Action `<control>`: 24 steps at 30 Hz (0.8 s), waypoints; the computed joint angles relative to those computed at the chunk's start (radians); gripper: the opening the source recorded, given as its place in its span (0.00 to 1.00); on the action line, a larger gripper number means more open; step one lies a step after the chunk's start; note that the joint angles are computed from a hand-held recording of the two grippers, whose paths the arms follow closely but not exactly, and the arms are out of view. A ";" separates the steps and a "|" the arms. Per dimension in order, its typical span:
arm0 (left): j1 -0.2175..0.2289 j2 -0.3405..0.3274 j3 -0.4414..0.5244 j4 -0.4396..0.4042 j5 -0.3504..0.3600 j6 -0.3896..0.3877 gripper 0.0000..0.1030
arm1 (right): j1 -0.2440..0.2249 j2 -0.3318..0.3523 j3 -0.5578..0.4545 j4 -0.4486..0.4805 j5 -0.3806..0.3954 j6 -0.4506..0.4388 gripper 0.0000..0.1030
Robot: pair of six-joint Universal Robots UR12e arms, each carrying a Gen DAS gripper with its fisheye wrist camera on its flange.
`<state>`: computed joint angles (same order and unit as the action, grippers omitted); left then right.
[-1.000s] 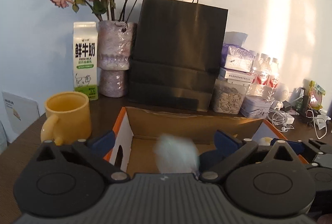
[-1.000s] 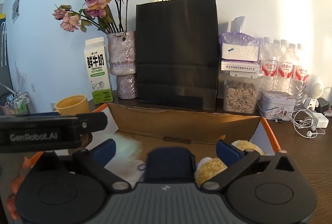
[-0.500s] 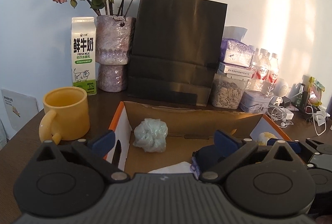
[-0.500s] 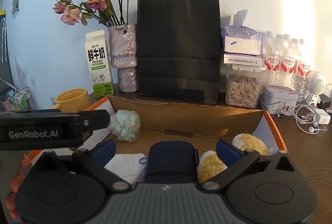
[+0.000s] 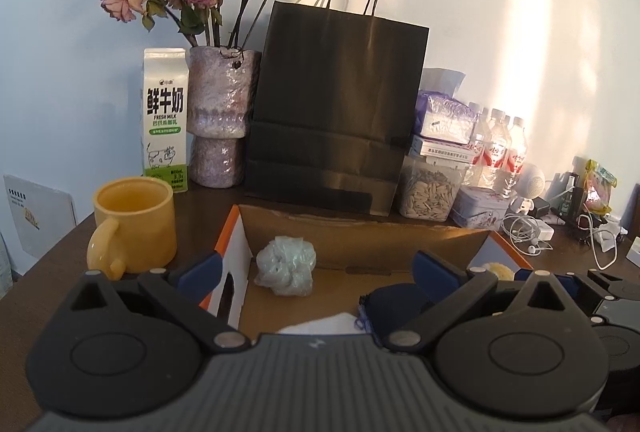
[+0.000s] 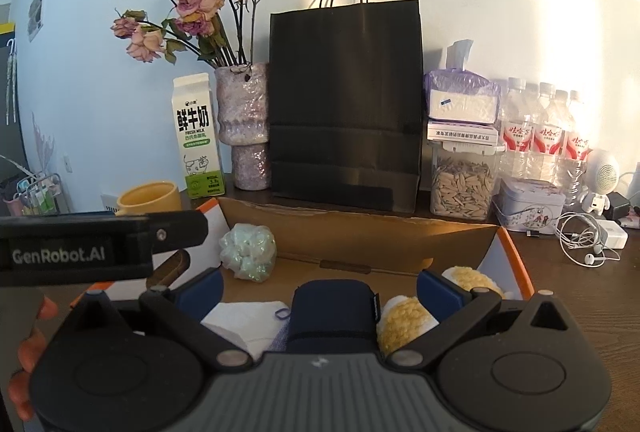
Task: Organize objects
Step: 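Carry the blue case and clear bag into the box and open both grippers, then move the right gripper back over the braided black cable on the table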
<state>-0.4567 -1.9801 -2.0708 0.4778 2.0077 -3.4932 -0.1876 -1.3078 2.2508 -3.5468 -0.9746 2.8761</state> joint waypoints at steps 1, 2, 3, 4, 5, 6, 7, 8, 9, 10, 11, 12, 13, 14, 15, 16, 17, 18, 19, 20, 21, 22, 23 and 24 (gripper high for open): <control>-0.003 0.004 -0.005 -0.002 0.001 -0.003 1.00 | -0.002 -0.005 0.005 0.001 -0.001 -0.003 1.00; -0.006 0.008 -0.009 -0.003 0.006 -0.005 1.00 | -0.004 -0.010 0.011 0.003 -0.002 -0.006 1.00; -0.009 0.011 -0.014 -0.001 0.010 -0.006 1.00 | -0.007 -0.017 0.018 0.004 0.001 -0.010 1.00; -0.012 0.015 -0.020 0.000 0.012 -0.007 1.00 | -0.011 -0.023 0.024 0.005 0.003 -0.014 1.00; -0.015 0.020 -0.026 0.002 0.013 -0.010 1.00 | -0.014 -0.029 0.030 0.005 0.005 -0.017 1.00; -0.019 0.024 -0.032 0.004 0.015 -0.013 1.00 | -0.019 -0.036 0.039 0.003 0.009 -0.020 1.00; -0.023 0.028 -0.038 0.005 0.018 -0.015 1.00 | -0.023 -0.042 0.046 0.000 0.012 -0.023 1.00; -0.026 0.032 -0.043 0.006 0.021 -0.017 1.00 | -0.028 -0.049 0.053 -0.001 0.016 -0.025 1.00; -0.030 0.035 -0.048 0.007 0.023 -0.019 1.00 | -0.033 -0.057 0.063 -0.002 0.021 -0.028 1.00; -0.034 0.040 -0.054 0.007 0.025 -0.020 1.00 | -0.037 -0.064 0.071 -0.002 0.025 -0.033 1.00; -0.038 0.044 -0.060 0.008 0.028 -0.021 1.00 | -0.042 -0.070 0.078 -0.001 0.028 -0.038 1.00; -0.042 0.047 -0.065 0.009 0.031 -0.023 1.00 | -0.047 -0.079 0.089 0.000 0.032 -0.044 1.00; -0.046 0.051 -0.071 0.011 0.035 -0.024 1.00 | -0.052 -0.086 0.097 0.000 0.035 -0.047 1.00; -0.051 0.055 -0.077 0.013 0.038 -0.025 1.00 | -0.058 -0.093 0.106 -0.002 0.038 -0.050 1.00; -0.055 0.059 -0.082 0.015 0.041 -0.026 1.00 | -0.065 -0.100 0.116 -0.003 0.043 -0.054 1.00; -0.060 0.063 -0.088 0.017 0.045 -0.027 1.00 | -0.070 -0.105 0.124 -0.004 0.047 -0.055 1.00; -0.064 0.066 -0.092 0.019 0.048 -0.027 1.00 | -0.077 -0.112 0.132 -0.003 0.051 -0.058 1.00; -0.069 0.069 -0.097 0.020 0.050 -0.027 1.00 | -0.084 -0.119 0.143 -0.002 0.056 -0.061 1.00; -0.073 0.073 -0.103 0.022 0.053 -0.027 1.00 | -0.089 -0.125 0.151 -0.001 0.058 -0.064 1.00; -0.078 0.077 -0.107 0.022 0.056 -0.026 1.00 | -0.095 -0.131 0.159 0.000 0.062 -0.068 1.00; -0.081 0.080 -0.112 0.021 0.058 -0.027 1.00 | -0.102 -0.138 0.169 0.000 0.066 -0.071 1.00; -0.085 0.084 -0.117 0.022 0.061 -0.028 1.00 | -0.108 -0.143 0.177 0.002 0.070 -0.075 1.00; -0.089 0.087 -0.121 0.022 0.063 -0.029 1.00 | -0.114 -0.149 0.185 0.005 0.073 -0.079 1.00; -0.092 0.090 -0.125 0.021 0.066 -0.031 1.00 | -0.121 -0.157 0.193 0.008 0.078 -0.082 1.00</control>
